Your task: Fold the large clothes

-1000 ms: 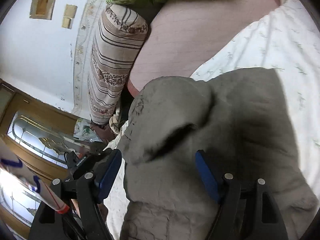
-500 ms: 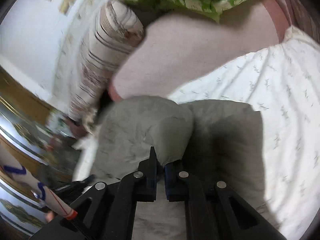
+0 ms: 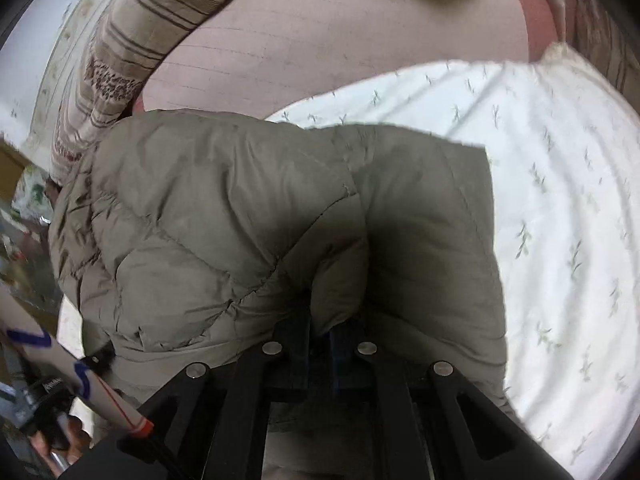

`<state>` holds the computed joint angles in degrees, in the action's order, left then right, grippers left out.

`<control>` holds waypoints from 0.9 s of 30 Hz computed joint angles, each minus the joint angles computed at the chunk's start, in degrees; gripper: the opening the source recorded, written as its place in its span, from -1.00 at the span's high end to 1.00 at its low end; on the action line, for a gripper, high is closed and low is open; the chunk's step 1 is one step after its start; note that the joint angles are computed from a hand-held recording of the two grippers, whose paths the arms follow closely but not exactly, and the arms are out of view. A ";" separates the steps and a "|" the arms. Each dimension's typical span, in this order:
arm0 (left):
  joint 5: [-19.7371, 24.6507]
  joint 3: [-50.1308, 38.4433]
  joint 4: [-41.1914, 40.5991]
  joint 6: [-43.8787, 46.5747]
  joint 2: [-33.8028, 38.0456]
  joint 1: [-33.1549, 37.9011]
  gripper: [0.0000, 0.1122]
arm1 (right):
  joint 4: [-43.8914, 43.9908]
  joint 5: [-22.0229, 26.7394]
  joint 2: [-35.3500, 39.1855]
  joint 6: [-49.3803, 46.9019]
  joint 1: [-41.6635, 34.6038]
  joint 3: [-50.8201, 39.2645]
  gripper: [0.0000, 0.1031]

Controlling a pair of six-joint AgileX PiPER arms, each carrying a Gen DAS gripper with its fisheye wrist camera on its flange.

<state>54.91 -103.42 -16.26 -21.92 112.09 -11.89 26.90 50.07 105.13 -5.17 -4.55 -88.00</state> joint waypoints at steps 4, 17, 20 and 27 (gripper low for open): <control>-3.19 6.48 -6.97 3.51 -4.06 2.87 0.74 | 8.71 -1.23 -5.75 -3.15 -3.49 6.19 0.27; -4.70 31.32 22.77 -14.34 -29.83 -6.78 0.05 | 17.69 0.22 -30.03 -18.32 -12.40 33.01 -0.79; -1.35 36.98 27.10 -18.30 -36.23 -7.79 0.05 | 18.83 5.95 -35.27 -18.39 -18.05 37.56 -0.79; 3.65 45.49 27.66 -17.72 -49.72 -7.87 -0.03 | 12.73 17.16 -49.23 -21.37 -28.62 42.34 -0.79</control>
<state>58.57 -57.93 11.40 -39.64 62.38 -19.76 39.63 67.23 55.90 -26.54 -33.17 -45.66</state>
